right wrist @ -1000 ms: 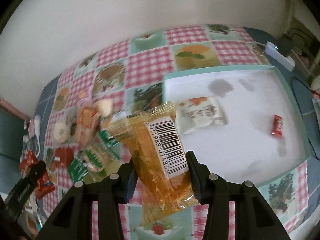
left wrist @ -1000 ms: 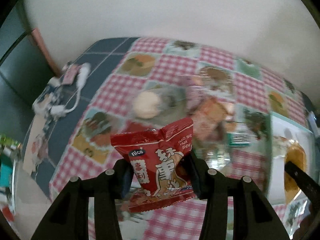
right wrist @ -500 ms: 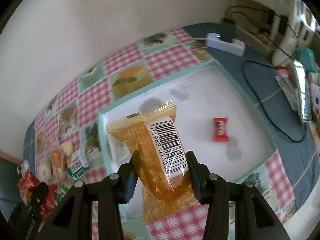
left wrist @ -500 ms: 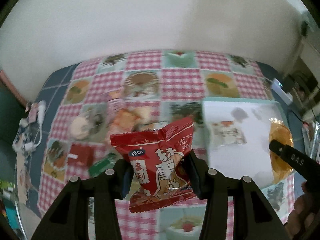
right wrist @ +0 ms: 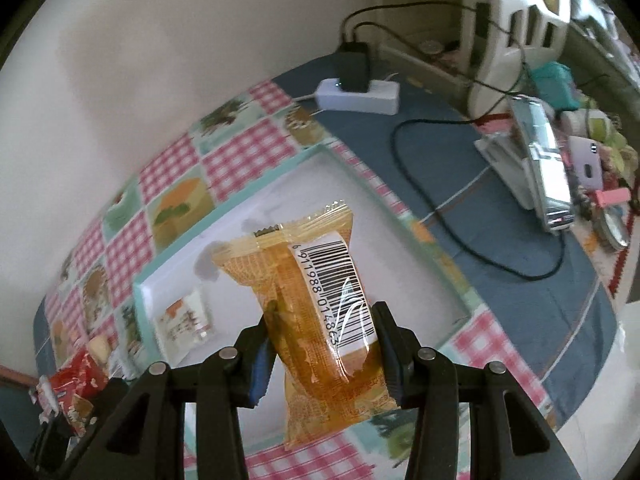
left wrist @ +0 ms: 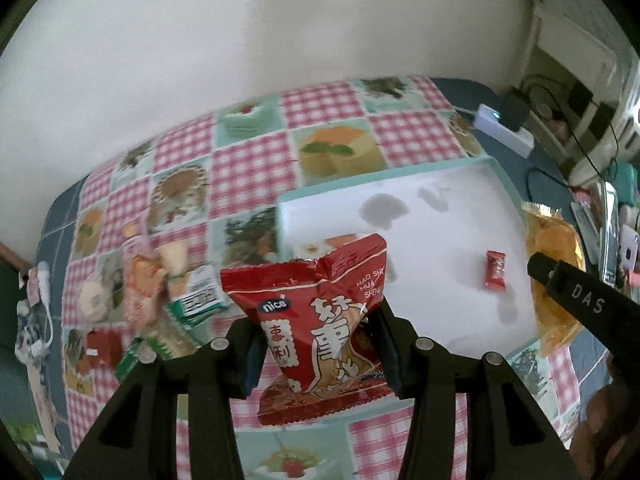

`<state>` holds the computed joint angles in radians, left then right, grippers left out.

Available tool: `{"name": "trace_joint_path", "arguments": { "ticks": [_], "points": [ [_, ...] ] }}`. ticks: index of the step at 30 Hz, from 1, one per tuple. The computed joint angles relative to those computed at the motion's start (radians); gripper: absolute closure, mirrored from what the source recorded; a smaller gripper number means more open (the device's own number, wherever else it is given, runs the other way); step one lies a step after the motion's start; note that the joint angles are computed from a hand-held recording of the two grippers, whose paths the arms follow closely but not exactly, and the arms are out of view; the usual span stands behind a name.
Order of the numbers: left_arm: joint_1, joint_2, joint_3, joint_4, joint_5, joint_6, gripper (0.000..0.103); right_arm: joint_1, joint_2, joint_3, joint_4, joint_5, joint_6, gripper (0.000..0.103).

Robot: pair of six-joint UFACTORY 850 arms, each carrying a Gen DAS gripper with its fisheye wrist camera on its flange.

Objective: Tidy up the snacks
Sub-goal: 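Carry both bags over the tray and open both grippers to release them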

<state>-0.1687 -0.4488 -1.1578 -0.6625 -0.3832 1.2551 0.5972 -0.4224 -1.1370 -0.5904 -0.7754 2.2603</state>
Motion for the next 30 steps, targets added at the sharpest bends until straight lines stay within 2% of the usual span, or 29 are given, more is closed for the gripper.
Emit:
{"name": "trace_joint_path", "arguments": {
  "ticks": [8, 16, 21, 25, 27, 29, 30],
  "points": [
    [-0.047, -0.038, 0.014, 0.036, -0.005, -0.023, 0.053, -0.018, 0.039, 0.063, 0.022, 0.023, 0.025, 0.055],
    [-0.065, -0.103, 0.007, 0.139, 0.018, -0.115, 0.053, -0.056, -0.033, 0.054, 0.157, 0.135, -0.127, 0.055],
    [-0.069, -0.124, 0.003, 0.193, 0.028, -0.170, 0.053, -0.059, -0.064, 0.038, 0.205, 0.157, -0.188, 0.055],
    [-0.069, -0.139, -0.012, 0.235, 0.003, -0.215, 0.052, -0.062, -0.078, 0.025, 0.231, 0.152, -0.222, 0.054],
    [-0.071, -0.142, -0.018, 0.254, -0.008, -0.238, 0.048, -0.061, -0.078, 0.023, 0.235, 0.153, -0.225, 0.054],
    [-0.069, -0.141, -0.020, 0.250, -0.013, -0.239, 0.036, -0.060, -0.070, 0.028, 0.234, 0.152, -0.226, 0.054],
    [-0.067, -0.139, -0.020, 0.238, -0.017, -0.230, 0.035, -0.065, -0.073, 0.024, 0.234, 0.150, -0.234, 0.054]
  ]
}}
